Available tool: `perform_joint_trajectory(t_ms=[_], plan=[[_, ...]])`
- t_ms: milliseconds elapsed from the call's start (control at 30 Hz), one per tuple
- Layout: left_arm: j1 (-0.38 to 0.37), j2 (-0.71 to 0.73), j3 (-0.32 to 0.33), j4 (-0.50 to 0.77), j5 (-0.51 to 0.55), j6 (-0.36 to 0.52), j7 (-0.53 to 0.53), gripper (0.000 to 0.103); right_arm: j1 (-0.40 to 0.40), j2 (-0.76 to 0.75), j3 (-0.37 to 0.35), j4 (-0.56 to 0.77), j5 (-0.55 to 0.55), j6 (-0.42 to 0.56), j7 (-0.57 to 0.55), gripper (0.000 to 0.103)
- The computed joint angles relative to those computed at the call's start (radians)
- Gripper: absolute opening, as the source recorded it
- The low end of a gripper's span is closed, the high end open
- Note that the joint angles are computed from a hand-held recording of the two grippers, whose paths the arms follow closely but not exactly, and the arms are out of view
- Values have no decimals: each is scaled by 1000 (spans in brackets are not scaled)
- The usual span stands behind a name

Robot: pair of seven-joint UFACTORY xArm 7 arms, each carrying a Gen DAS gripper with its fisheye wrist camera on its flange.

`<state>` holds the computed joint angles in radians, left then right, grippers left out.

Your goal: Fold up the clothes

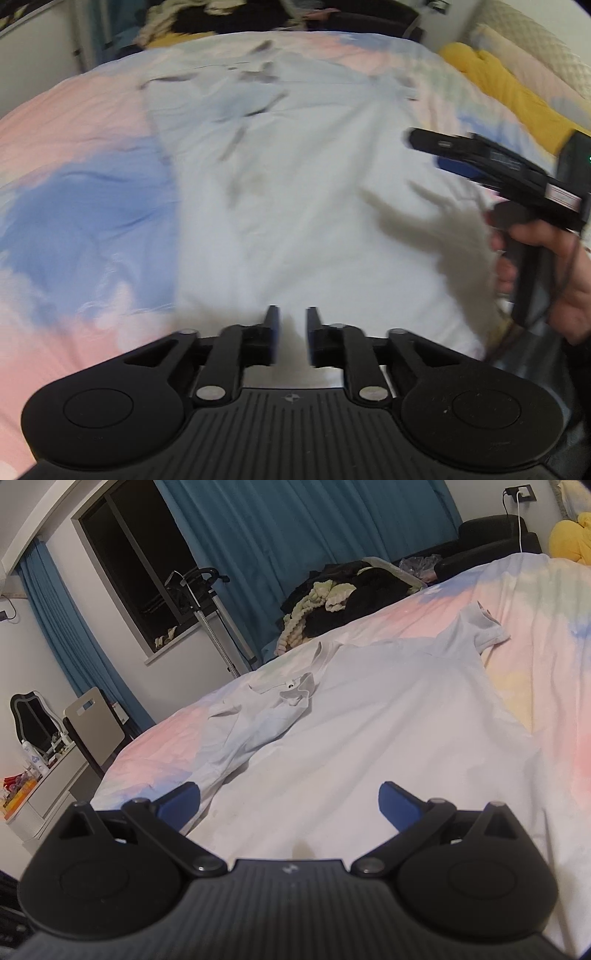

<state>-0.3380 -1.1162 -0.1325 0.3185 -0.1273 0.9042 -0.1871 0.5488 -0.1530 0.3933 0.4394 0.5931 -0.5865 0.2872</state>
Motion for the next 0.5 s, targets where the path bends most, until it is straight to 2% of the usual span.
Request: perform_joint_trajectory(t_ms=[33,133,267,300,333,367,400,500], plan=[[22,-13,8,-14,17,-5,3,52,1,1,-4,1,-10,0,8,103],[81,-18,55,-36,46,7,23,55,3,5,-17,3,-44,5,36,103],[121,9,115,-54,15,41,45,55,2,2,-31,-5,-88,10,85,103],[115,3,125,-62,1,48,59,53,1,1,-35,-6,-99,11,97,103],[102,3,129,-60,-13,69,74,28,0,0,-38,-8,-111,12,110,103],[88,5,117,-51,-20,93,85,13,-1,-1,-41,-10,-123,13,123,103],[74,6,101,-41,-26,115,92,4,-3,-3,-42,-12,-130,15,133,103],[34,-5,18,14,-22,159,81,3,-12,-5,-35,-15,-131,16,146,103]])
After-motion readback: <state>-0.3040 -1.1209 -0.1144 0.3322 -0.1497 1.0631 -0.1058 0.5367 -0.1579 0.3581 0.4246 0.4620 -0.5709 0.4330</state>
